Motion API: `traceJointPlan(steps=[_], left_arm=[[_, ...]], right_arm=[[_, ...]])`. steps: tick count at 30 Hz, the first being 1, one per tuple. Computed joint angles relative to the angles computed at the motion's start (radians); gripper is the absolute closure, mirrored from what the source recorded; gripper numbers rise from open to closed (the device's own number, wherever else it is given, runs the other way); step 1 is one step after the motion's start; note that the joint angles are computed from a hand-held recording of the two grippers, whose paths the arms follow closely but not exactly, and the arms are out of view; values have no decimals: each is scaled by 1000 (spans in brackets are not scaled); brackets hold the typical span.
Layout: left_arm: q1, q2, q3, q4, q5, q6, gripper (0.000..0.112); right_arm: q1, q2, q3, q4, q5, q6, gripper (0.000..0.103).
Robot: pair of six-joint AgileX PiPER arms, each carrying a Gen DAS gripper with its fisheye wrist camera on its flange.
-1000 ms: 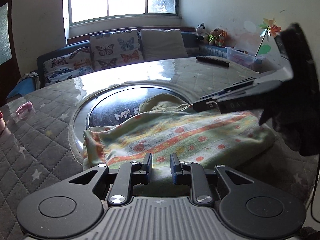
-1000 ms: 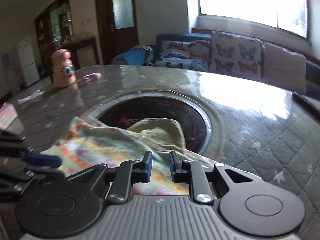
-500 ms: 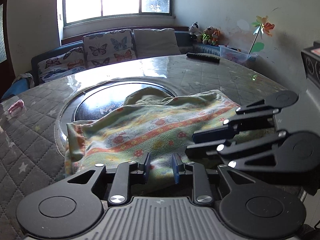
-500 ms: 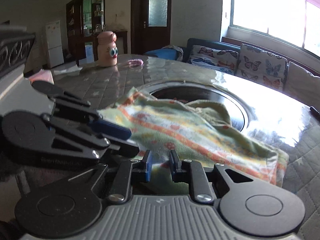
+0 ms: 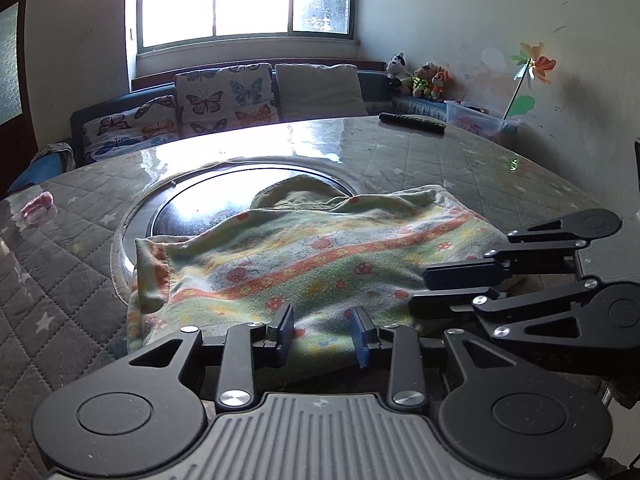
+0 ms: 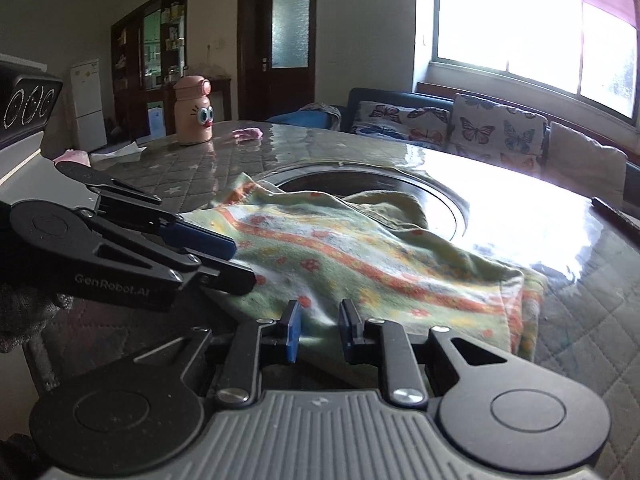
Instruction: Fold clothes
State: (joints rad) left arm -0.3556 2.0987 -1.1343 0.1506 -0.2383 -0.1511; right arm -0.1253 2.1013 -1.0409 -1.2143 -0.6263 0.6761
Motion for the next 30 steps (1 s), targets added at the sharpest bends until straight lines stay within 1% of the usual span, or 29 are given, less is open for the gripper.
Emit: traceJointPlan(steps=[10,14,18,22,26,28,30], left_arm=[[-1,0,2,-8,-4,-1,78],[2,0,3,7,-6,-18,78],[6,-11,14,19,-10,-41,78],[11,-35,46,-53,-32,14,78],[32,-49,69,-118,-38,50,78],[50,-48,75,-104,-35,16,78],[74,-49,83,-40,-34,-67,76]], right_arm=[[-79,-11,41,81,28,-40,84],[-110,-20,38,61,39,2,87],[-106,-43,40,66,43,34,86],[-89,-23,2,98,40,33,82],[-77,26,-51,75,68,80,82],[-80,40,-58,71,67,89,81],[-83,48,-58,70,63,92,81]])
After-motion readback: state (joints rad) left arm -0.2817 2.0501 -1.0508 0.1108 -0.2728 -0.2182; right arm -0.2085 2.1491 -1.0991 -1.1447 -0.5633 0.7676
